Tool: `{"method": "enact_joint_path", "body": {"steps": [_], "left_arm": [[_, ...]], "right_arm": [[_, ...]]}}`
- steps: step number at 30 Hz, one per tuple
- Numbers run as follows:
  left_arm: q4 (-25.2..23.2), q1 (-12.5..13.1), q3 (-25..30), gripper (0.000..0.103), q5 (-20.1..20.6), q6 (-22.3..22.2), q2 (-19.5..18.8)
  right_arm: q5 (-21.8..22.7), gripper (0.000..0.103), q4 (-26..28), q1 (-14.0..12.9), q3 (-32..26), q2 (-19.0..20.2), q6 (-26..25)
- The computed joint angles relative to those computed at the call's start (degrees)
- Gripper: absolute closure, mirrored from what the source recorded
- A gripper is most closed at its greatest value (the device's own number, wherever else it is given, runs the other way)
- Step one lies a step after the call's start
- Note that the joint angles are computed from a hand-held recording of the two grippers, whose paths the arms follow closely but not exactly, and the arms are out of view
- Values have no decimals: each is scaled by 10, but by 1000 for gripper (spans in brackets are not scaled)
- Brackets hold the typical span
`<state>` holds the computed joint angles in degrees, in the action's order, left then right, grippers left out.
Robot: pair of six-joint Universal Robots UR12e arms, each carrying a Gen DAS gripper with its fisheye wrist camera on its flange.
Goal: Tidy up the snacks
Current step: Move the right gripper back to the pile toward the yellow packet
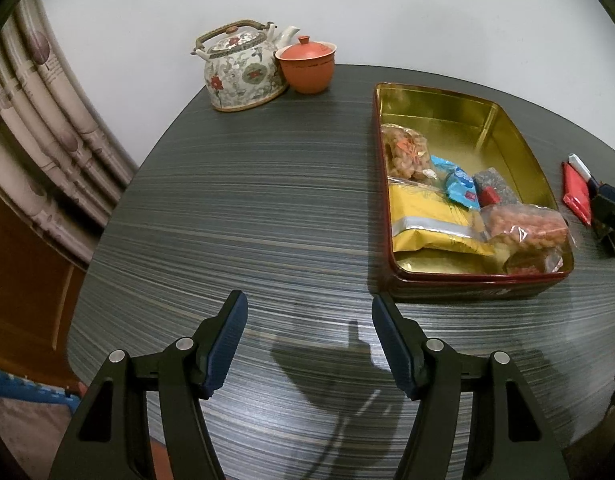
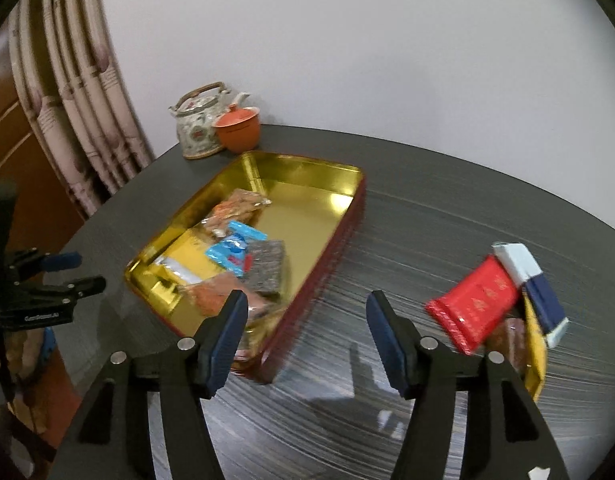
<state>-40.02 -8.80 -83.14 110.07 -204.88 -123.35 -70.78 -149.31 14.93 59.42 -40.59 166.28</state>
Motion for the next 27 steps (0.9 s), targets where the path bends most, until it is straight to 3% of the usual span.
{"method": "enact_joint_path", "body": {"steps": [13,20,27], "left_arm": [[-3,0,-1,37,2,-1,1],[-5,0,-2,37,3,-4,1],[-13,1,0,37,2,-4,-1]], "right_arm": [[-74,44,-35,-22,8,-3,42],[-117,44,-26,-36,7,1,56],[-128,44,-3,-50,-5,11,86]]}}
